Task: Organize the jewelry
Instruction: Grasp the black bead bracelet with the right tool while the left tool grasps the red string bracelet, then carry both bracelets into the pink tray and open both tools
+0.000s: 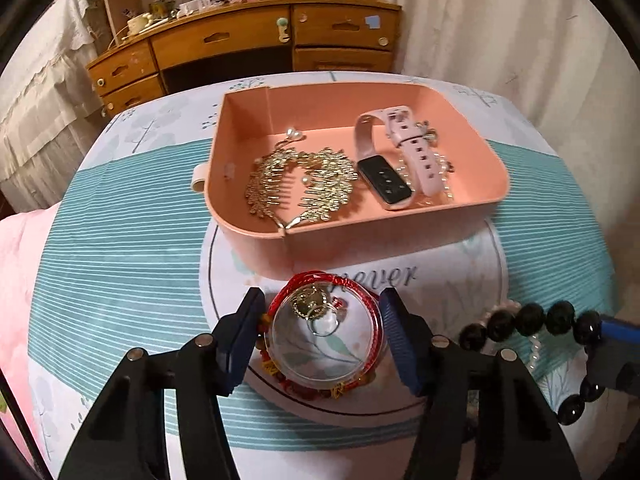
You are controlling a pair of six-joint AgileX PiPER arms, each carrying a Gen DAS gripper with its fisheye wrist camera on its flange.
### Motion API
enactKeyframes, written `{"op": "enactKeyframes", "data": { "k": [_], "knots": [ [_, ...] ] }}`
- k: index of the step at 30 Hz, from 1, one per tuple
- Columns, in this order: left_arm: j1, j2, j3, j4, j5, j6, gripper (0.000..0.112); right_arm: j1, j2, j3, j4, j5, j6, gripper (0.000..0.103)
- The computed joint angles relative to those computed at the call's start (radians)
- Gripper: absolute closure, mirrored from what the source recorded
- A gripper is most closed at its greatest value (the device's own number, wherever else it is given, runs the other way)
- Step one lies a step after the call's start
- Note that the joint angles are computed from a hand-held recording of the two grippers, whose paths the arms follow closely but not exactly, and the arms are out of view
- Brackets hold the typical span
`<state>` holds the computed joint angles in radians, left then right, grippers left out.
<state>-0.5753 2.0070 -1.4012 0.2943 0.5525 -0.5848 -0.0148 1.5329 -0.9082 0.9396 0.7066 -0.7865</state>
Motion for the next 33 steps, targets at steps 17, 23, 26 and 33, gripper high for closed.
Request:
{"op": "enactKeyframes", "data": {
  "k": [17, 23, 26, 33],
  "knots": [
    [0.029, -0.134, -0.156, -0.093, 0.225, 0.234, 0.055, 0.014, 0.013, -0.243, 0.092, 0.04, -0.09, 0.088],
    [0.036, -0.128, -0.237, -0.047, 0.19, 0.194, 0.055, 0.042, 0.071, -0.333, 0.117, -0.032, -0.141, 0.088],
    [0.048, -0.099, -0.283, -0.049, 0.154, 0.186, 0.055, 0.058, 0.097, -0.362, 0.083, -0.08, -0.127, 0.088],
    [0.065, -0.035, -0.35, -0.03, 0.088, 0.177, 0.054, 0.066, 0.177, -0.437, 0.03, -0.124, -0.063, 0.088]
  ]
}}
